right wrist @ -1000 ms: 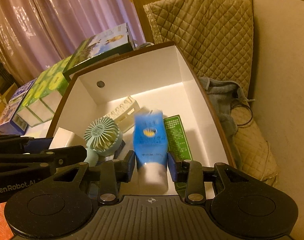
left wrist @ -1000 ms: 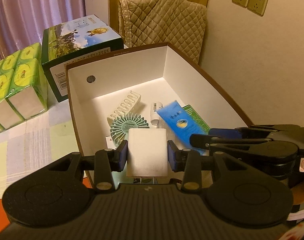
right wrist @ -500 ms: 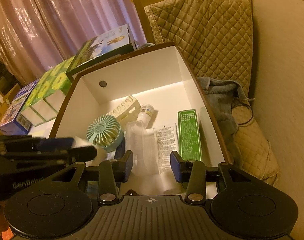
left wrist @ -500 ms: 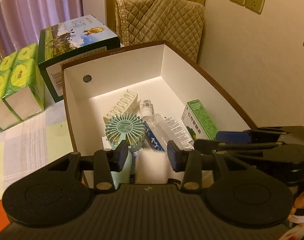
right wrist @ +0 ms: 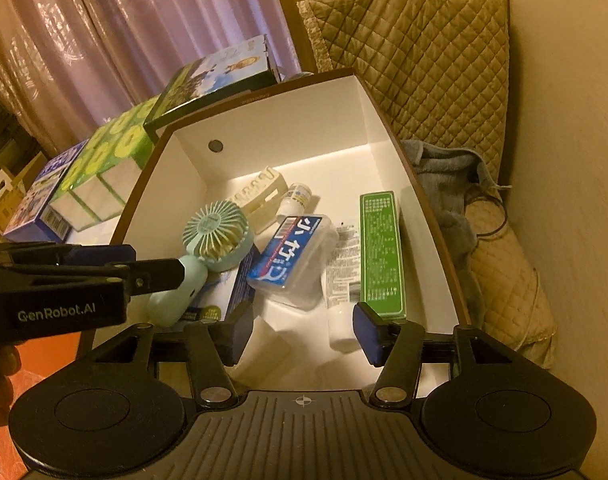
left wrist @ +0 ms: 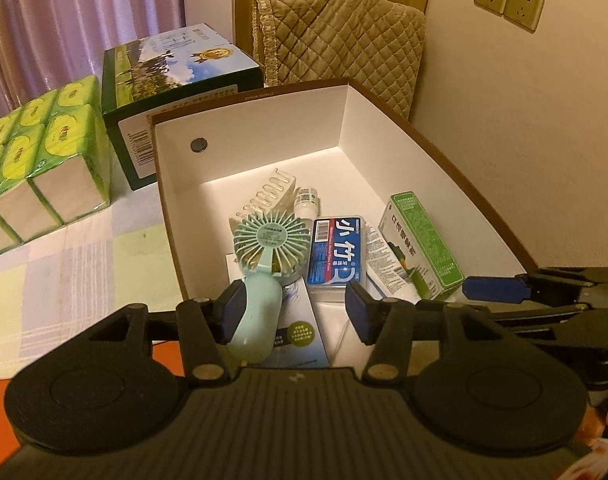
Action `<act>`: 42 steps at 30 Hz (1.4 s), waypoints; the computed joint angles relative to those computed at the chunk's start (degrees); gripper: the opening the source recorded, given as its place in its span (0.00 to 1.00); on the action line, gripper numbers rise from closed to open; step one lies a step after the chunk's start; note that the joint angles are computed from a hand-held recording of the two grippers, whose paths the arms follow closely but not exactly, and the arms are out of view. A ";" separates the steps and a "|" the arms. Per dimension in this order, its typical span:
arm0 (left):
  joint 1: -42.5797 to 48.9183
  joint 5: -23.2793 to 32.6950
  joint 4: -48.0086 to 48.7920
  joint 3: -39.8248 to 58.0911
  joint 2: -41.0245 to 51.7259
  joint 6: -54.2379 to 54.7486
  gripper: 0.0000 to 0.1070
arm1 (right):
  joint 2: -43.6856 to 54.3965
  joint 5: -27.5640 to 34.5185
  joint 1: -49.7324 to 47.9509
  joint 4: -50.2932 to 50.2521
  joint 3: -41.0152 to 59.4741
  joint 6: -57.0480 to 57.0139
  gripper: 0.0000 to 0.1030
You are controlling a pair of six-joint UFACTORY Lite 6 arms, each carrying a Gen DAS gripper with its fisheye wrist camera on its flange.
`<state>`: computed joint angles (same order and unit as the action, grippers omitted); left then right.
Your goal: Organize rigid objects
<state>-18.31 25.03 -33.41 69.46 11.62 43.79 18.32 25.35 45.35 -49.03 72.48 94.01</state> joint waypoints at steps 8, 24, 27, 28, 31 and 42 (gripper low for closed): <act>-0.22 -0.45 1.48 -3.74 -3.95 -2.31 0.49 | -1.61 0.88 1.37 -0.52 -1.25 0.40 0.54; 6.02 2.01 -3.92 -16.64 -21.56 3.20 0.59 | -6.59 6.30 7.95 -6.67 -3.96 9.00 0.59; 11.35 5.64 -9.27 -20.15 -26.59 9.93 0.65 | -7.73 8.56 11.03 -8.69 -4.18 12.73 0.60; 13.58 7.28 -10.98 -21.20 -28.26 12.36 0.66 | -7.91 9.34 12.14 -9.13 -4.06 13.59 0.60; 21.24 12.37 -13.56 -24.80 -34.02 18.85 0.67 | -7.27 12.45 15.76 -9.15 -2.25 14.86 0.61; 61.56 39.45 -14.98 -27.75 -42.23 43.96 0.67 | 5.23 23.90 29.90 -3.98 15.50 16.60 0.62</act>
